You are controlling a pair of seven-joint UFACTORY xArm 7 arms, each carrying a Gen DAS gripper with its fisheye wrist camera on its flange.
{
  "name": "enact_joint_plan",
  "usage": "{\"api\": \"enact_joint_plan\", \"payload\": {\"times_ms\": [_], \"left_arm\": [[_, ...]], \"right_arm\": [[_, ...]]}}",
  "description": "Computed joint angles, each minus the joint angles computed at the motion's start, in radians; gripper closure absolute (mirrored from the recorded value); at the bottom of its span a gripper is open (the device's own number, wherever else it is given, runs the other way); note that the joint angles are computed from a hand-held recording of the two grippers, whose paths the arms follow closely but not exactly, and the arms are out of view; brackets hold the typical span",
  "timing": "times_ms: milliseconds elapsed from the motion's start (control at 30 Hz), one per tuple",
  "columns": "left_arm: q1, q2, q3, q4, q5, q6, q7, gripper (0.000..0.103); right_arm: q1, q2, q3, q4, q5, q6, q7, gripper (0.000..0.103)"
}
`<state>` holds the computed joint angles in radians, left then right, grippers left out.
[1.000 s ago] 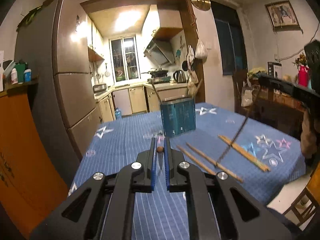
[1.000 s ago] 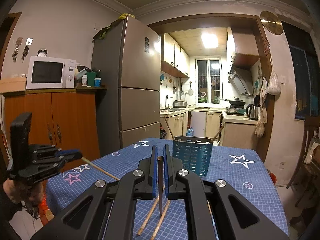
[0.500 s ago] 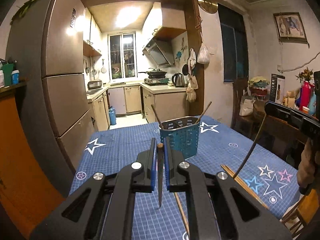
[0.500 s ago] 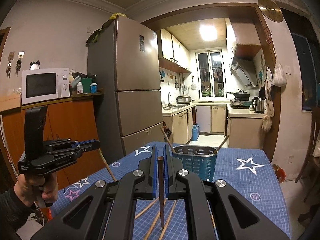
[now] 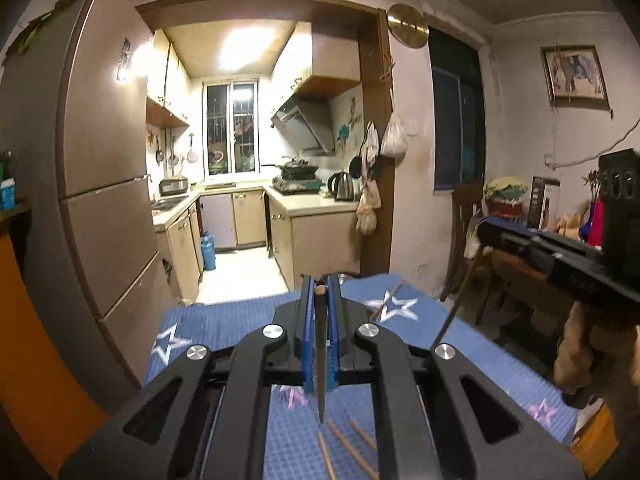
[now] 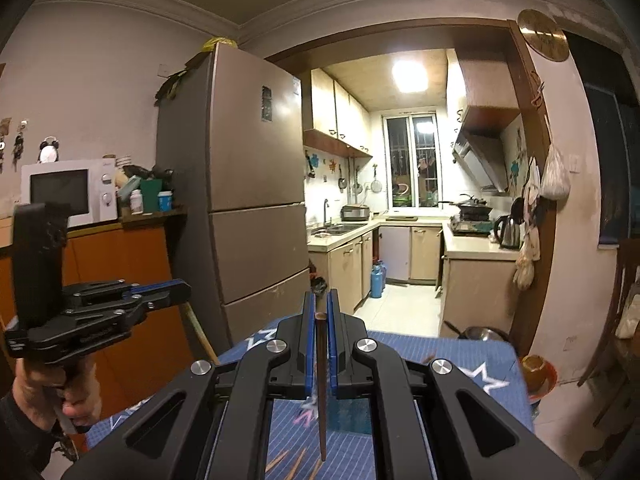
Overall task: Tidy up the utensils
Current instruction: 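Lift both chopsticks and carry them over the teal holder, then lower the chopsticks into the teal holder and open both tools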
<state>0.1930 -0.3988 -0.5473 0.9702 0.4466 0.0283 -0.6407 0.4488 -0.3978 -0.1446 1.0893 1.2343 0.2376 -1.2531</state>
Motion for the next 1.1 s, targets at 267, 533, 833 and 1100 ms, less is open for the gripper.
{"api": "enact_joint_plan", "payload": {"times_ms": [267,533,833,1100], "left_arm": [[0.149,0.165,-0.156,0.269,0.180,0.105,-0.142,0.098],[0.166,0.365,-0.223,0.486,0.482,0.206,-0.368,0.098],[0.013,0.534,-0.136,0.606,0.663,0.287,-0.474,0.098],[-0.099,0.628,-0.024,0.655,0.690,0.300,-0.490,0.098]], "right_arm": [[-0.101,0.201,0.033,0.269,-0.119,0.057,0.158,0.096],[-0.227,0.381,0.110,0.499,-0.197,0.087,0.261,0.096],[-0.333,0.523,0.208,0.611,-0.264,0.092,0.330,0.096],[-0.406,0.623,0.305,0.639,-0.304,0.079,0.355,0.096]]}}
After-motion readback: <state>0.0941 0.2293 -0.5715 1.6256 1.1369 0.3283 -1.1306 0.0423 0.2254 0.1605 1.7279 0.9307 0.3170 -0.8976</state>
